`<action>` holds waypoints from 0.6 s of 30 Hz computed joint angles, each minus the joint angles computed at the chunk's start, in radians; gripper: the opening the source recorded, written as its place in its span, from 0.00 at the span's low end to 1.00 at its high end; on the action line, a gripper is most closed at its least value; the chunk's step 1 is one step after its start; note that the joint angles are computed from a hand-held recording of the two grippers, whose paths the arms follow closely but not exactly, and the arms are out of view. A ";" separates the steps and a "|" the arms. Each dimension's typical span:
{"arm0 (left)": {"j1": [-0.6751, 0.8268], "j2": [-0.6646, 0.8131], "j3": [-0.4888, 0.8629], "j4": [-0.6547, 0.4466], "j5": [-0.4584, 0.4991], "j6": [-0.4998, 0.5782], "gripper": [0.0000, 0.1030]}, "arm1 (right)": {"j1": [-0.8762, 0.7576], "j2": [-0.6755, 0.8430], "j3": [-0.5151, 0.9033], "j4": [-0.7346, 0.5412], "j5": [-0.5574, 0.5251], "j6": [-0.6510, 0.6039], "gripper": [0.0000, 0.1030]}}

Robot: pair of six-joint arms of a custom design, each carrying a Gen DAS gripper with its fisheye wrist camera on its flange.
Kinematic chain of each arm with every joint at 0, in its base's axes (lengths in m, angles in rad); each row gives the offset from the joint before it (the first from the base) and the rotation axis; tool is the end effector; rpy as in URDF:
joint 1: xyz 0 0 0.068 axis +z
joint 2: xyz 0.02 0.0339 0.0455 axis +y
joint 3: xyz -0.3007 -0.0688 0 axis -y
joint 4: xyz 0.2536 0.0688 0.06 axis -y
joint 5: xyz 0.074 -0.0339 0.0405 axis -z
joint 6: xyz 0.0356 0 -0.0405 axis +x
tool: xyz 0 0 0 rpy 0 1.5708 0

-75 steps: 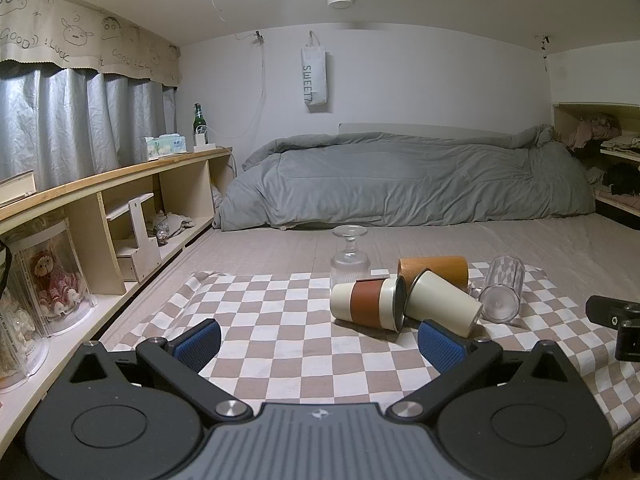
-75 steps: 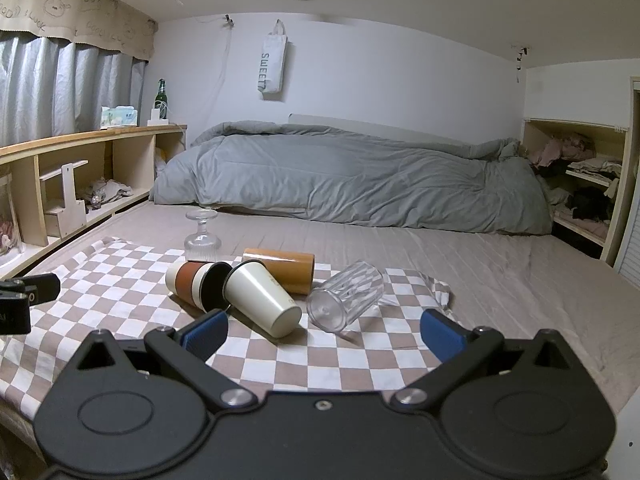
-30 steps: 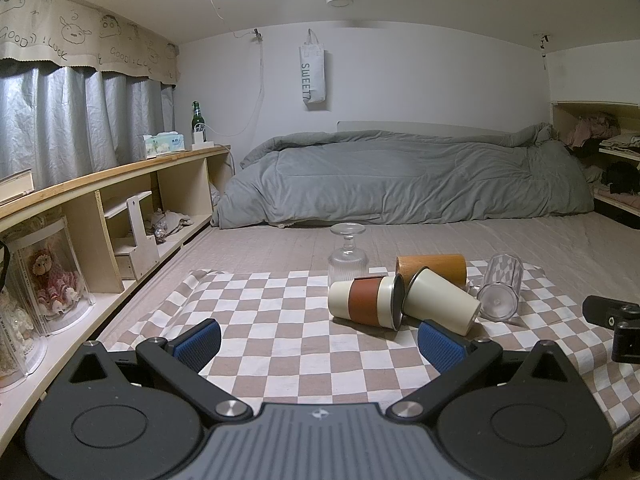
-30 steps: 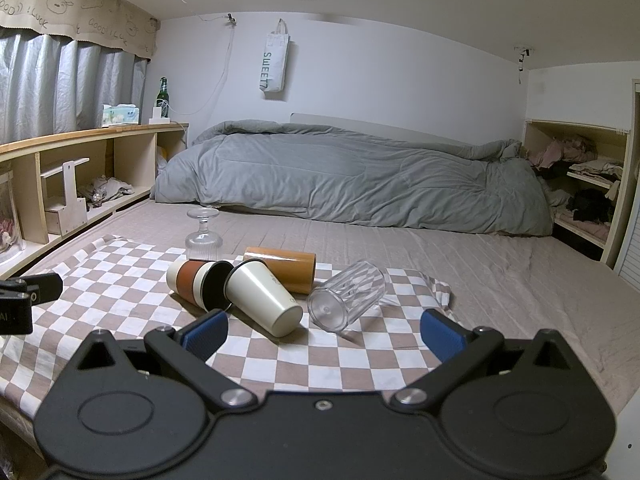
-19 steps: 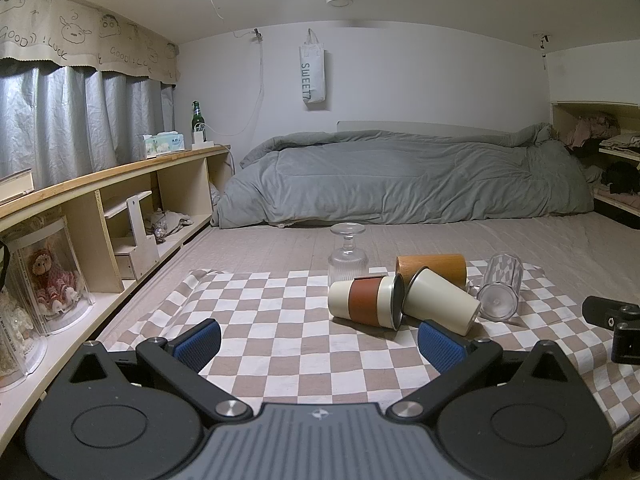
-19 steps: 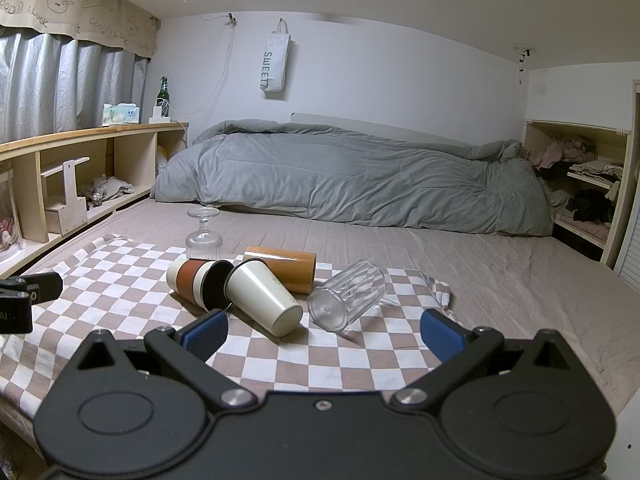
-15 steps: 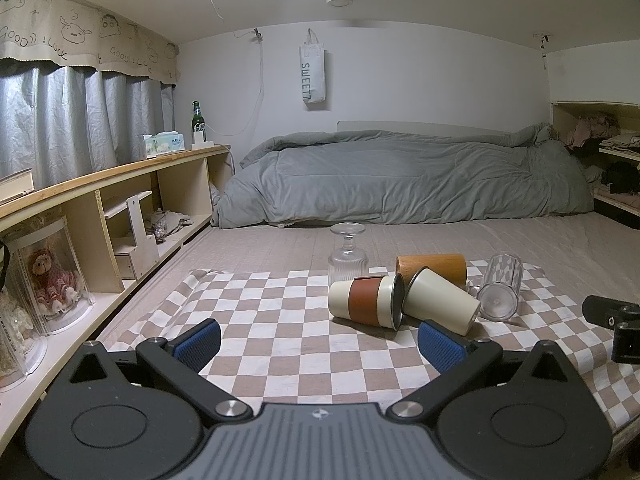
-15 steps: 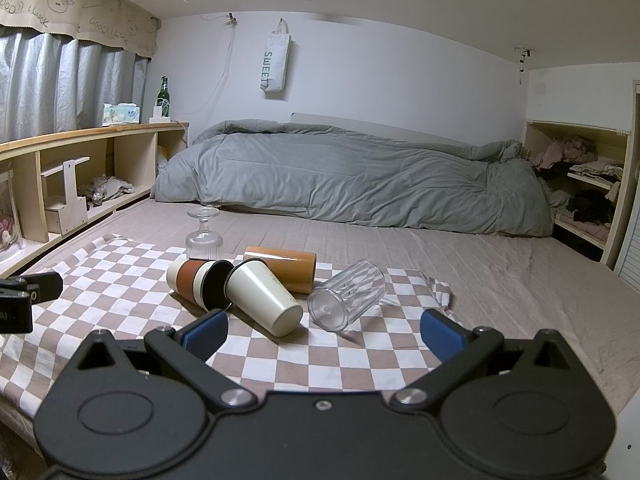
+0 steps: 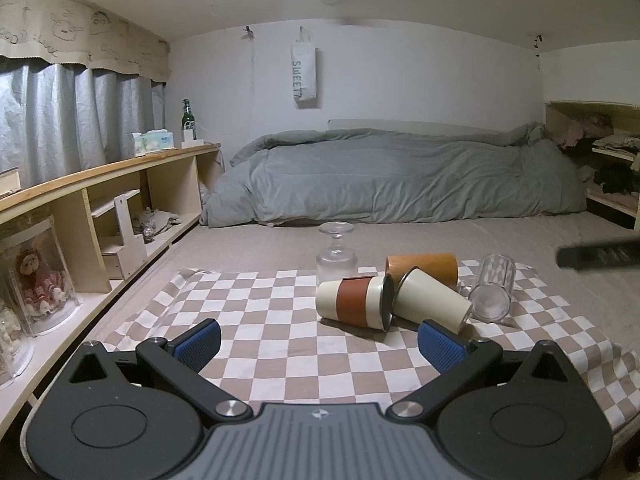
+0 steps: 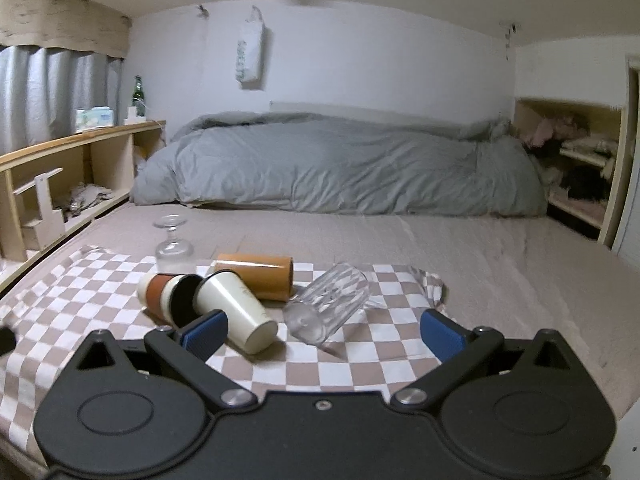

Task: Flip cup upright
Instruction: 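Move the right gripper to the clear ribbed glass and grasp its body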

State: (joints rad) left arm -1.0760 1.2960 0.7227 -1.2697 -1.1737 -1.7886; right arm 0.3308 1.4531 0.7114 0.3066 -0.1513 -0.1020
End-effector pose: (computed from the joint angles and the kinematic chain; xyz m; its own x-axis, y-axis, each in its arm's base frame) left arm 0.1051 -0.1256 0.2312 -0.3484 -0.1494 -0.9253 -0.5455 0.8351 0.0706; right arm 0.2926 0.1062 0.2390 -0.3507 -0.2269 -0.9086 -0.4886 0.8720 -0.0291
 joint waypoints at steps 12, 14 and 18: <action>0.051 -0.083 -0.038 0.167 -0.011 0.202 1.00 | 0.026 0.558 0.727 -0.446 0.015 0.249 0.98; 0.069 -0.109 -0.051 0.220 -0.006 0.263 1.00 | 0.021 0.663 0.872 -0.531 0.010 0.332 0.94; 0.116 -0.148 -0.073 0.326 0.017 0.392 1.00 | 0.002 0.836 1.103 -0.664 -0.038 0.468 0.91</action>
